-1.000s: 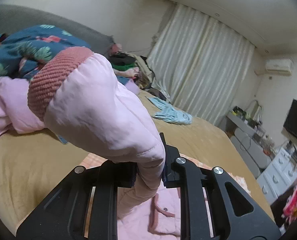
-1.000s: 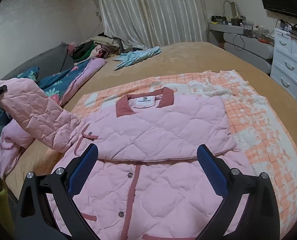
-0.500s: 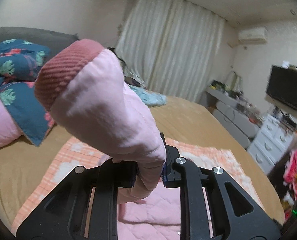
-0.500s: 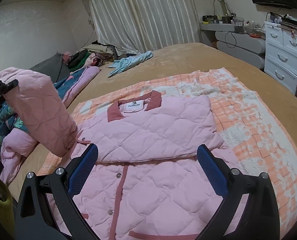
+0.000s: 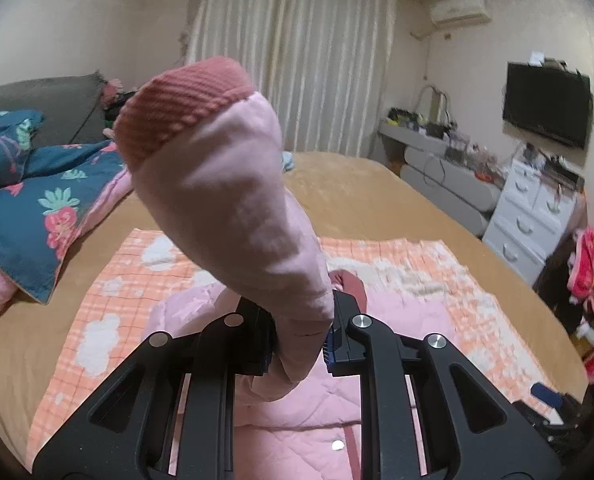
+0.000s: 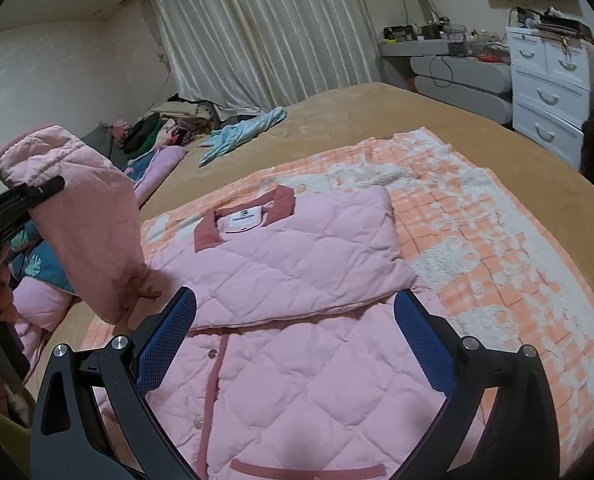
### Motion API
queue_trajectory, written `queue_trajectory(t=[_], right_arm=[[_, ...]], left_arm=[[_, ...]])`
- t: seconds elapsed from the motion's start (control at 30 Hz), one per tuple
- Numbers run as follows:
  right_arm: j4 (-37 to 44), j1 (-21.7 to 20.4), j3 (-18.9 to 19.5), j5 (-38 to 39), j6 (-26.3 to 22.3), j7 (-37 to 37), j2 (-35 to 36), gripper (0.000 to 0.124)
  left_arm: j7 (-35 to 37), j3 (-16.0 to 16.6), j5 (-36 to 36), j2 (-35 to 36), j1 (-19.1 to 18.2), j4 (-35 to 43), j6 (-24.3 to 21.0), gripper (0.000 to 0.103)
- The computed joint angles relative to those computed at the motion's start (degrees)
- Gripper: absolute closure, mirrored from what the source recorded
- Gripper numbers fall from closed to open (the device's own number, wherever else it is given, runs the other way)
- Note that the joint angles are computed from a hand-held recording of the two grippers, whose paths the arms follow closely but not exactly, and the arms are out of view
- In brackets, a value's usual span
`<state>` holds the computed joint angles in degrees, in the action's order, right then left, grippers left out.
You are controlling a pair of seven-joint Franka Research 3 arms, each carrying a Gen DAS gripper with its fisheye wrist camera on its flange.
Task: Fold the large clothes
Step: 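Lift the sleeve by its cuff with the left tool, then carry the held sleeve across the jacket body and open the left tool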
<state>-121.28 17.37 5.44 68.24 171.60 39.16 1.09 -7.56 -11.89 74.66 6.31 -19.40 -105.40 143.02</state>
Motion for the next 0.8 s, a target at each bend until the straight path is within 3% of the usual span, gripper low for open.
queue_trajectory(t=[0.43, 0.8], right_arm=[[-0.2, -1.7, -0.8, 4.8, 0.2, -2.1, 0.5, 0.025], [-0.5, -2.8, -0.7, 4.6, 1.5, 0.8, 2.1, 0.025]], left_arm=[[13.0, 1.7, -7.1, 11.2, -4.6, 9.2, 0.5, 0.092], [24.9, 3.9, -15.9, 19.8, -8.7, 14.7, 0.4, 0.092]])
